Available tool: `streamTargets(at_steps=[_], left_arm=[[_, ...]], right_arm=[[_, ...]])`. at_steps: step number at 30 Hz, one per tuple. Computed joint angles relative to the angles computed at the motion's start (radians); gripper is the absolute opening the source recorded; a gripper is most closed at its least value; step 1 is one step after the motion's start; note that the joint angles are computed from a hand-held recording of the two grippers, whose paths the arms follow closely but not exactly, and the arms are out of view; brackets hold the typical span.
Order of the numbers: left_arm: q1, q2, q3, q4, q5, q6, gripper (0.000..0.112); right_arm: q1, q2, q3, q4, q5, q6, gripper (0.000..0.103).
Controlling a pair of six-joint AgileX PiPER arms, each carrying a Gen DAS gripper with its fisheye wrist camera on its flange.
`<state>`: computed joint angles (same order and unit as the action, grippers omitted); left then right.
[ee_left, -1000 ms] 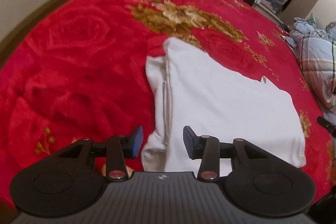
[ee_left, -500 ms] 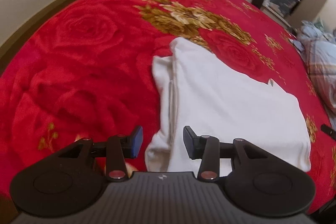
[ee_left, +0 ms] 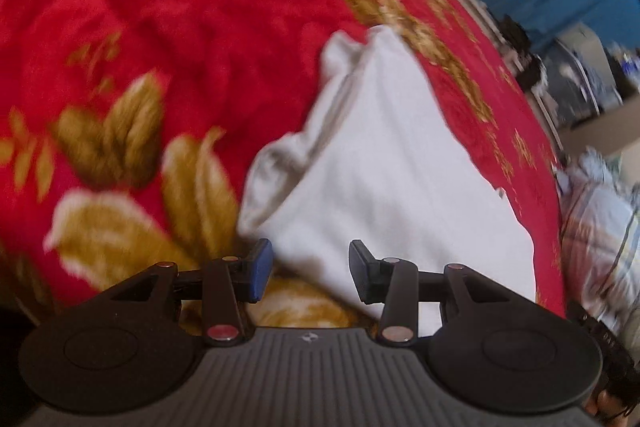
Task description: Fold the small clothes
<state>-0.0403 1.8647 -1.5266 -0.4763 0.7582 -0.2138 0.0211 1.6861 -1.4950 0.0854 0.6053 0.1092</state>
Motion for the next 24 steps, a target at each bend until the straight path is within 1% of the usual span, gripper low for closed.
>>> streamTargets(at_steps=[3,9,10,14,17,18,19,20,22,24], left_arm=[[0.027,0.006,0.031,-0.060,-0.005,0.007,0.054],[0.047,0.042,0.055,-0.158,-0.103,0.044,0.054],[0.045,0.046,0.055,-0.167,-0.117,0.052,0.056],[0.022,0.059,0.045,-0.145,-0.170,0.040,0.057],[-0.003,0.067,0.021,-0.070,-0.187,-0.002,0.057],[-0.013,0.060,0.027,-0.049,-0.201,-0.008,0.049],[-0.020,0.051,0.037,-0.038,-0.220,0.005,0.026],[-0.028,0.045,0.035,-0.029,-0.229,0.026,0.015],[-0.038,0.022,0.056,-0.067,-0.260,0.089,0.013],[-0.045,0.015,0.055,-0.086,-0.263,0.118,0.014]], right_arm=[[0.001,0.003,-0.010,0.008,0.003,-0.011,0.032],[-0.005,0.010,-0.029,0.021,0.010,-0.015,0.032],[-0.005,0.011,-0.032,0.018,0.012,-0.011,0.032],[-0.006,0.012,-0.033,0.007,0.021,0.000,0.032],[-0.008,0.015,-0.035,-0.001,0.027,0.004,0.032],[-0.007,0.015,-0.034,-0.004,0.027,0.006,0.032],[-0.006,0.018,-0.038,-0.012,0.031,0.013,0.032],[-0.007,0.020,-0.040,-0.015,0.034,0.015,0.032],[-0.009,0.021,-0.042,-0.021,0.041,0.021,0.032],[-0.009,0.020,-0.039,-0.028,0.043,0.027,0.032]])
